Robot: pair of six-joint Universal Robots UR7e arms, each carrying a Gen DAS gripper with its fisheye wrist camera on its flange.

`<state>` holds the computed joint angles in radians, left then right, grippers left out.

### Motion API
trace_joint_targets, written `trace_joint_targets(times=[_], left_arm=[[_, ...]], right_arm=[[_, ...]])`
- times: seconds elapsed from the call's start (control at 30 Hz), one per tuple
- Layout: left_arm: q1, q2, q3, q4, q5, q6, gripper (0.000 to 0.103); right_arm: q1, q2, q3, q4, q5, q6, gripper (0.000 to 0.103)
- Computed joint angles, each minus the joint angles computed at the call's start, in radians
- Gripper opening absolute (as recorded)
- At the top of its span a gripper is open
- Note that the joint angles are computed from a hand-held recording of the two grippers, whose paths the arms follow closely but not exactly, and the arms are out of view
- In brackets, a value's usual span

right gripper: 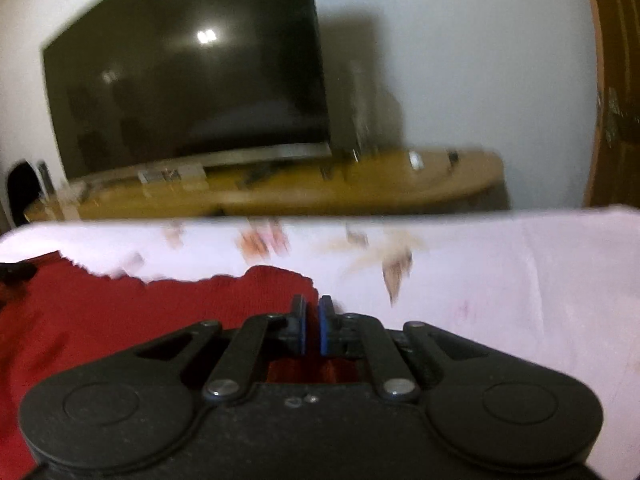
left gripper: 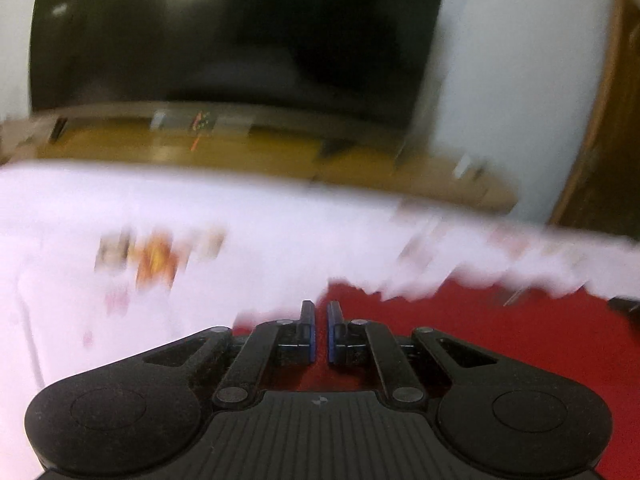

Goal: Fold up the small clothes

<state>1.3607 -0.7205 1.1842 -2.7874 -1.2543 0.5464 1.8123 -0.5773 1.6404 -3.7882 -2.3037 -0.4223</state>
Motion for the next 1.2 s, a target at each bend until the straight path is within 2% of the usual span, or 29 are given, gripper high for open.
trace_joint_targets(times=[0.07, 0.2, 0.27, 0.3, 0.33, 0.37, 0.4, 0.43, 0.47, 0.53, 0.57, 0.63, 0.73, 0.77, 0.8, 0.83, 0.9, 0.97, 1.0, 1.07, 1.1, 1.2], left_arm=[[0.001, 0.010, -0.010, -0.014, 0.002, -0.023, 0.005], [-0.016, 0.017, 0.007, -0.052, 0.051, 0.047, 0.005], [-0.016, 0.011, 0.005, -0.040, 0.049, 0.029, 0.009], [-0.016, 0.000, 0.012, -0.043, 0.047, 0.011, 0.019], [-0.018, -0.016, 0.033, -0.074, 0.042, -0.005, 0.034], [-0.020, -0.042, 0.070, -0.127, 0.022, -0.011, 0.043], [-0.021, -0.069, 0.112, -0.187, -0.010, -0.009, 0.058], [-0.022, -0.090, 0.146, -0.219, -0.046, -0.008, 0.064], [-0.025, -0.115, 0.180, -0.224, -0.103, -0.001, 0.064], [-0.040, -0.148, 0.235, -0.210, -0.190, 0.040, 0.064], [-0.051, -0.156, 0.255, -0.180, -0.227, 0.067, 0.064], [-0.072, -0.152, 0.275, -0.127, -0.256, 0.119, 0.064], [-0.082, -0.120, 0.254, -0.026, -0.206, 0.132, 0.064], [-0.084, -0.105, 0.245, -0.014, -0.139, 0.149, 0.064], [-0.073, -0.092, 0.239, -0.022, -0.106, 0.193, 0.067], [-0.062, -0.096, 0.244, -0.042, -0.115, 0.211, 0.076], [-0.044, -0.102, 0.220, -0.049, -0.083, 0.193, 0.078], [-0.019, -0.112, 0.200, -0.036, -0.092, 0.192, 0.081], [-0.010, -0.112, 0.179, -0.004, -0.101, 0.172, 0.083], [-0.013, -0.100, 0.161, -0.003, -0.083, 0.172, 0.085], [-0.016, -0.090, 0.157, -0.013, -0.071, 0.175, 0.087], [-0.026, -0.091, 0.176, -0.036, -0.051, 0.182, 0.089]], right_arm=[[-0.022, 0.007, -0.008, 0.076, -0.029, 0.055, 0.008], [-0.025, 0.013, -0.023, 0.079, -0.035, 0.055, 0.008], [-0.024, 0.013, -0.019, 0.076, -0.031, 0.060, 0.011], [-0.022, 0.009, -0.015, 0.068, -0.032, 0.067, 0.018], [-0.014, 0.011, -0.011, 0.026, -0.041, 0.057, 0.029], [-0.003, 0.015, -0.006, -0.030, -0.046, 0.028, 0.033], [0.007, 0.016, 0.001, -0.075, -0.038, -0.002, 0.037], [0.018, 0.007, 0.022, -0.100, -0.013, -0.020, 0.039], [0.026, -0.006, 0.047, -0.104, 0.032, -0.024, 0.042], [0.037, -0.020, 0.074, -0.060, 0.124, -0.024, 0.054], [0.045, -0.013, 0.063, -0.007, 0.156, -0.030, 0.053], [0.054, 0.010, 0.021, 0.087, 0.191, -0.030, 0.053], [0.054, 0.053, -0.075, 0.257, 0.201, 0.021, 0.053], [0.048, 0.056, -0.092, 0.318, 0.202, 0.038, 0.052], [0.046, 0.064, -0.107, 0.348, 0.178, 0.028, 0.053], [0.047, 0.073, -0.116, 0.348, 0.134, -0.004, 0.053], [0.032, 0.043, -0.069, 0.302, 0.119, -0.036, 0.053], [0.014, 0.000, -0.006, 0.212, 0.052, -0.037, 0.048], [-0.003, -0.032, 0.038, 0.179, 0.062, -0.025, 0.039], [-0.028, -0.076, 0.098, 0.136, 0.066, -0.029, 0.039], [-0.039, -0.093, 0.121, 0.133, 0.095, -0.035, 0.039], [-0.032, -0.074, 0.093, 0.146, 0.078, -0.038, 0.043]])
